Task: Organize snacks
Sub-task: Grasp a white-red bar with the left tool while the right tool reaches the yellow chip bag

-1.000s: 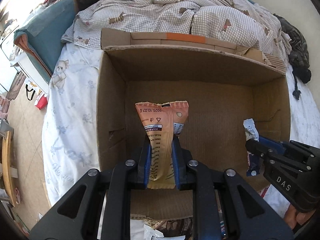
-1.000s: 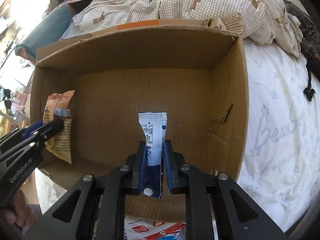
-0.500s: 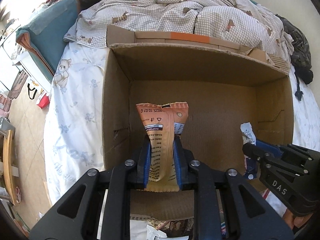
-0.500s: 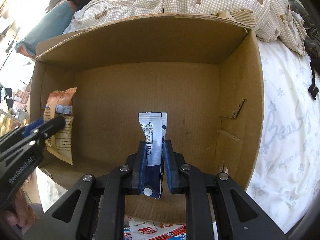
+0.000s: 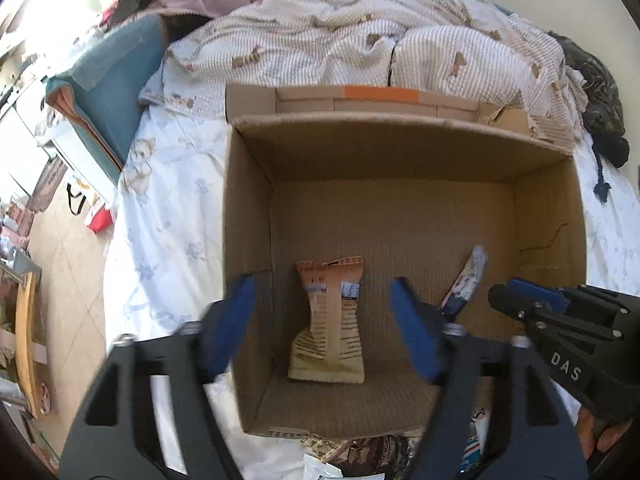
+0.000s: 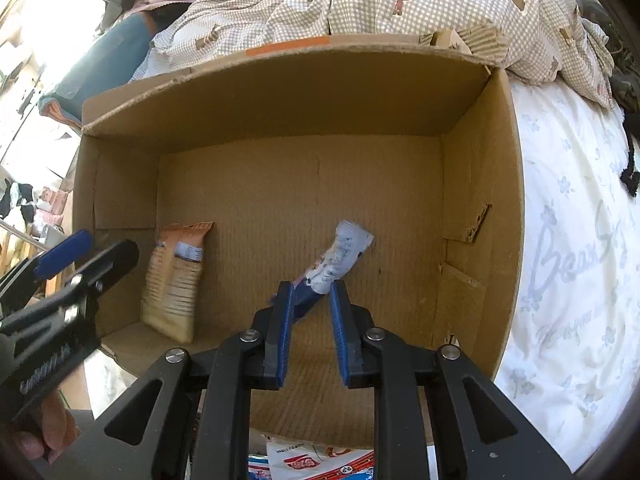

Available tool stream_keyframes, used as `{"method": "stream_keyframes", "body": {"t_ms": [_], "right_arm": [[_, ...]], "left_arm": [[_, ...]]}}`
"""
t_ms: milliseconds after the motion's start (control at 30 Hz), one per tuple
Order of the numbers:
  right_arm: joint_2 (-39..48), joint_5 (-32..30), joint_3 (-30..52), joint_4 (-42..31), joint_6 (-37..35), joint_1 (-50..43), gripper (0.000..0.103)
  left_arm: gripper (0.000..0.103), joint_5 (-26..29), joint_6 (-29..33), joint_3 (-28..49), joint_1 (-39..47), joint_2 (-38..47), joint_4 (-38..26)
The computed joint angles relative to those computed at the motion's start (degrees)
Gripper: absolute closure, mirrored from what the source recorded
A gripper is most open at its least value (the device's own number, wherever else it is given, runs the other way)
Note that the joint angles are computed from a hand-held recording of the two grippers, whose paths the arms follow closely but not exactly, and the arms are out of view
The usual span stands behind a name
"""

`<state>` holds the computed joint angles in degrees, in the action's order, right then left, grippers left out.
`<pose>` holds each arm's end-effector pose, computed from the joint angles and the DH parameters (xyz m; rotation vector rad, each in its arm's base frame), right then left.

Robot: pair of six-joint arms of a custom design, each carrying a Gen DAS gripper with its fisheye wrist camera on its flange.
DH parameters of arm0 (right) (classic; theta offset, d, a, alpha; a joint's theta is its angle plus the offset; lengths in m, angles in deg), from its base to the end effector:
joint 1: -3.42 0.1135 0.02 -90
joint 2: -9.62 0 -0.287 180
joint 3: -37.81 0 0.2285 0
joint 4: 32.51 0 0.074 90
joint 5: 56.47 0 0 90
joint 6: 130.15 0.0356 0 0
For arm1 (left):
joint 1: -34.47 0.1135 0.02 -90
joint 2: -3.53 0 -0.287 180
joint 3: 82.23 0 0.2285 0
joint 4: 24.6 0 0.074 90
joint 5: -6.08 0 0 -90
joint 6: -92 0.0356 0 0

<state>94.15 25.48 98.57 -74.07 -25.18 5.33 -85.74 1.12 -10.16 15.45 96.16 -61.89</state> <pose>0.2471 0.0132 0.2078 0.2680 2.7101 0.2769 0.2891 -0.0985 0.2272 0.3954 2.5518 -0.0882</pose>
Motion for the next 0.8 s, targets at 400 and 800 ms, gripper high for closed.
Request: {"method": "stream_keyframes", "body": {"t_ms": [400, 800], "right_arm": [[-7.4, -0.6, 1.0, -3.1, 0.0, -0.1, 0.027], [-31.3, -7.3, -2.0, -20.4, -2.1, -7.2, 0.027]], "left_arm": [[0.016, 4.3, 0.1, -2.1, 2.3, -7.9, -2.2], [0.016, 8.5, 5.4, -6.5, 9.7, -26.2, -13.1]]}}
